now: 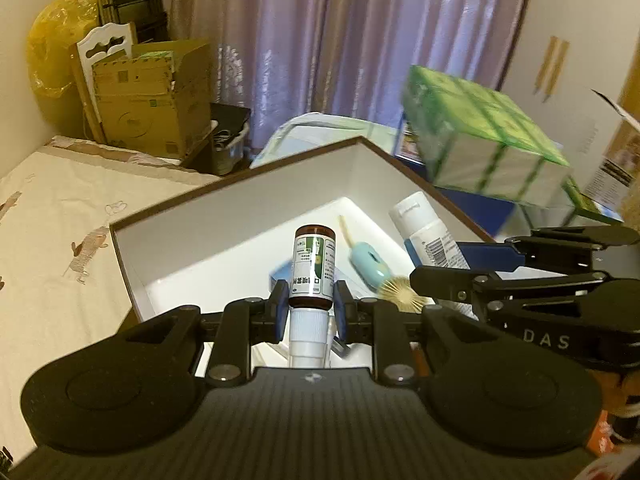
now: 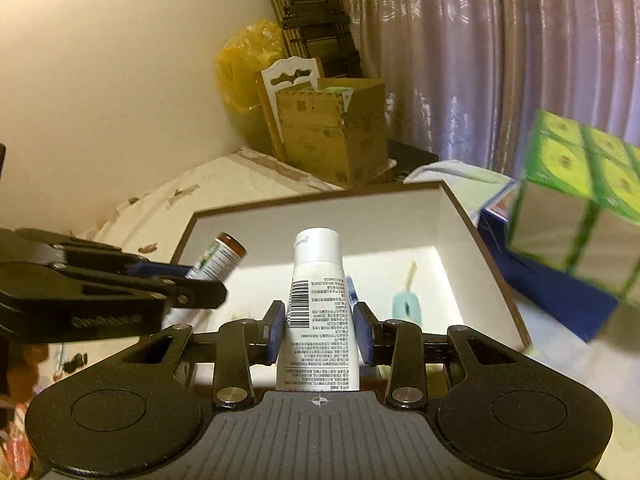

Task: Organize rigid objects
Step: 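Carry the brown bottle and white tube over the brown box, then open both grippers to drop the bottle and tube into the box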

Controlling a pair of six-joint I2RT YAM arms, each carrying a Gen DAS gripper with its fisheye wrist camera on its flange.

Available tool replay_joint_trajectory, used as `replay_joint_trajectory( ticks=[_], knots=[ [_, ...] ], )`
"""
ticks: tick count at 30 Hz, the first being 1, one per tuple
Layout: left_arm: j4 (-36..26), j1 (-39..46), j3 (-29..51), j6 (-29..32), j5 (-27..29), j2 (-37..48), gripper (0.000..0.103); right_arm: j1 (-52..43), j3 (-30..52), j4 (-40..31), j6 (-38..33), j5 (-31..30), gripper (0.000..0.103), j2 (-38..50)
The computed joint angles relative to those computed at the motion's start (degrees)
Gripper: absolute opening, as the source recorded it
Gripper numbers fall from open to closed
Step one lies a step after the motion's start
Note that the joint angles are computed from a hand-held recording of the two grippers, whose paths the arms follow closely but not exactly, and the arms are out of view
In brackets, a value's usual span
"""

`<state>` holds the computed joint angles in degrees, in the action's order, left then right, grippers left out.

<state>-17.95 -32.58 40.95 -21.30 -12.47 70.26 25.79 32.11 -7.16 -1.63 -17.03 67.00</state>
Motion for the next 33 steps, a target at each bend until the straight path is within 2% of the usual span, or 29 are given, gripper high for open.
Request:
replay_joint_trajectory(
  ticks=[7, 17, 24, 26, 27, 29, 33],
  knots=[
    [3.6, 7.7, 4.9, 2.8, 4.1, 11.3, 0.019, 1.8, 10.6, 5.1, 0.2, 2.4, 0.034, 18.2],
    [5.9, 12.3, 10.4, 4.9, 6.6, 25.2, 0.019, 1.7, 21.5, 5.6, 0.8, 6.7, 0.034, 35.8],
    [7.6, 13.4, 12.8, 6.0, 6.4, 28.9, 0.020, 1.3, 24.6, 7.7, 3.2, 7.9, 0.035, 41.1],
    [8.3, 13.3, 13.1, 6.7, 5.8, 29.3, 0.041, 1.0, 24.4, 9.1, 4.9, 7.4, 0.036, 41.1],
    [8.4, 13.2, 13.2, 6.7, 5.2, 29.4, 0.045, 1.0, 24.6, 8.7, 5.6, 7.0, 0.036, 40.9],
    [8.8, 13.1, 12.9, 7.2, 4.8, 29.0, 0.047, 0.6, 24.5, 7.8, 6.0, 6.3, 0.046, 40.2],
    [8.5, 13.6, 12.3, 7.3, 5.4, 28.2, 0.047, 0.5, 21.9, 6.9, 4.6, 6.0, 0.054, 36.8]
  ],
)
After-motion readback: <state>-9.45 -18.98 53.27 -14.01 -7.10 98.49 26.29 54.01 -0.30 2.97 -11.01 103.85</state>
